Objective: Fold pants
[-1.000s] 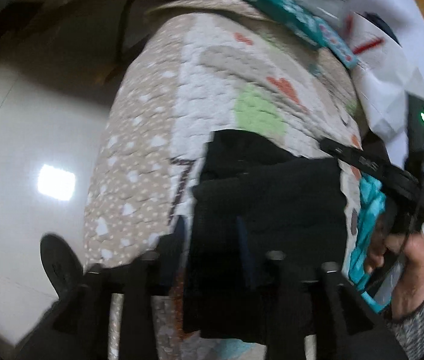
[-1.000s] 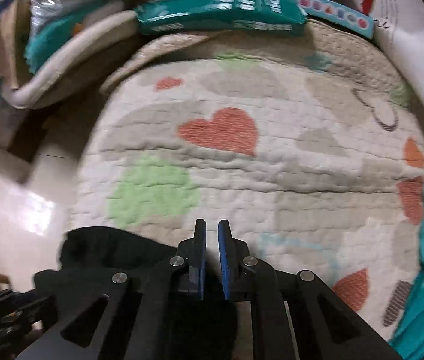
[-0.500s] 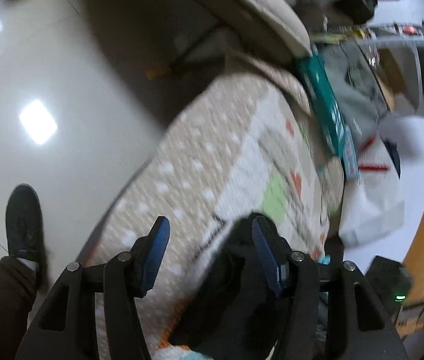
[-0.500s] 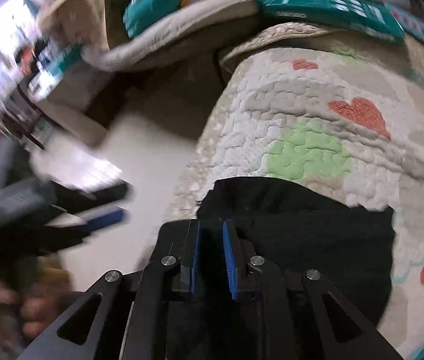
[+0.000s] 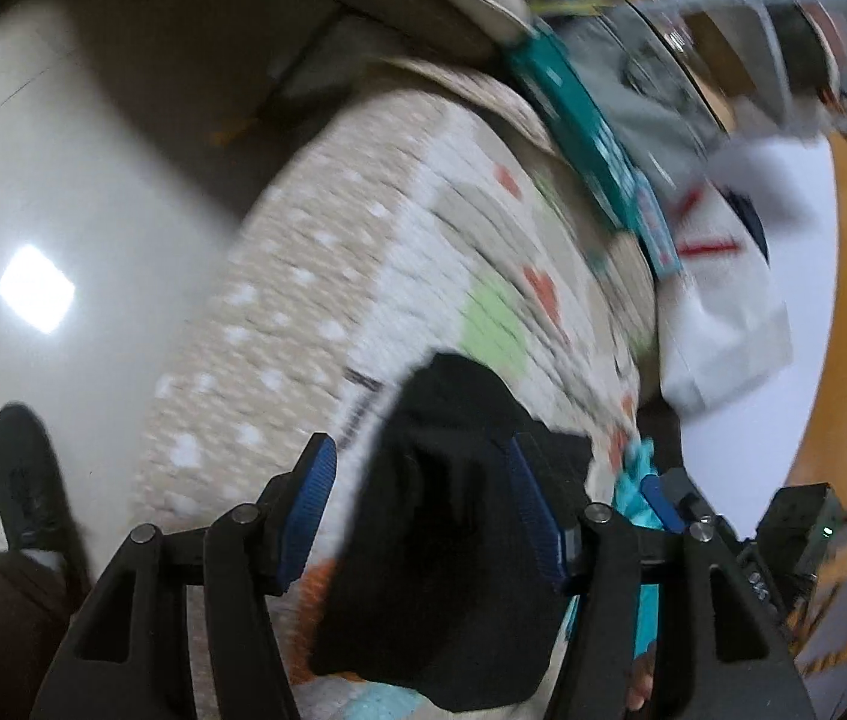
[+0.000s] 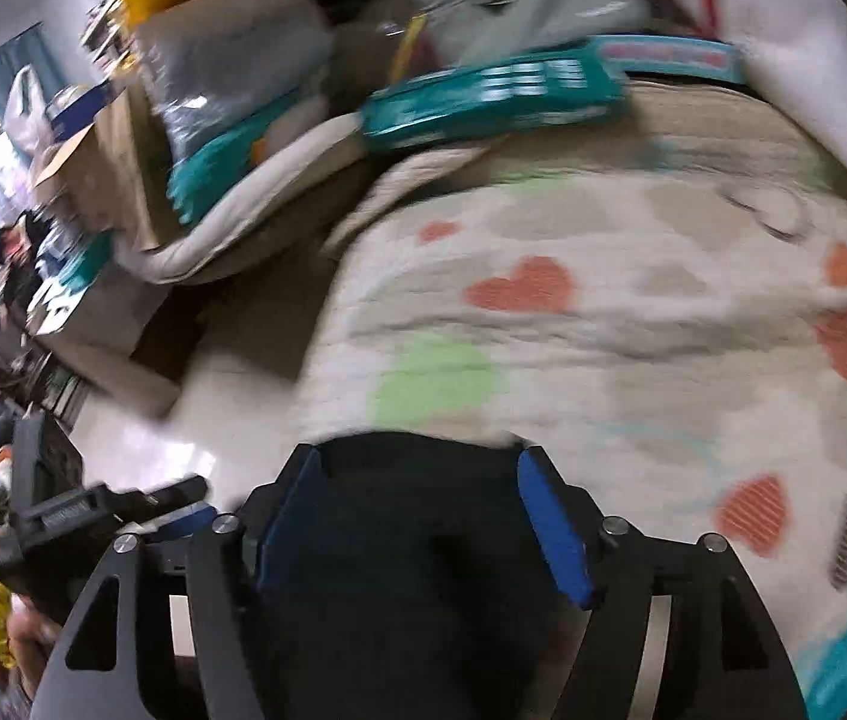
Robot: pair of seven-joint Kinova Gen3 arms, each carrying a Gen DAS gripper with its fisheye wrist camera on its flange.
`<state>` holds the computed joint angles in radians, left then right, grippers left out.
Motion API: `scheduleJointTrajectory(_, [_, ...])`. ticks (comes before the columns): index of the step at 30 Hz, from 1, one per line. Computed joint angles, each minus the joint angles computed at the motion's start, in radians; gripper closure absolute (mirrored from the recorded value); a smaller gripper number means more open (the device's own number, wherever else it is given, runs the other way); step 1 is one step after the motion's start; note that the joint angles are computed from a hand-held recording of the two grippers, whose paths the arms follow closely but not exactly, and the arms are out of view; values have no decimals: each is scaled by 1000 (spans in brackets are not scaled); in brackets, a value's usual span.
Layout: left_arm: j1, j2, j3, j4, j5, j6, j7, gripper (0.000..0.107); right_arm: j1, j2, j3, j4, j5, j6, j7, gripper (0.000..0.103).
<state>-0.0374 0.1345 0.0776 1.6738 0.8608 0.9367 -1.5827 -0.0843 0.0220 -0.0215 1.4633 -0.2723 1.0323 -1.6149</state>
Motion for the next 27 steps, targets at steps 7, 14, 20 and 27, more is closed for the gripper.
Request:
scheduleJointTrajectory(7, [263, -12, -117, -39, -267, -50, 74, 42, 120, -21, 60, 170, -276, 12, 117, 26])
scheduleJointTrajectory(14, [114, 30, 53, 22, -210, -70, 72, 21, 138, 58, 48, 235, -450, 14, 242, 23])
scheduleJointTrajectory(20, [128, 23, 56, 12, -234, -72, 70, 48, 141, 94, 22, 244, -492, -38, 237, 17])
scheduleJointTrajectory(27, [132, 23, 59, -20, -193, -51, 44, 65, 147, 103, 9, 137, -456, 38, 238, 68])
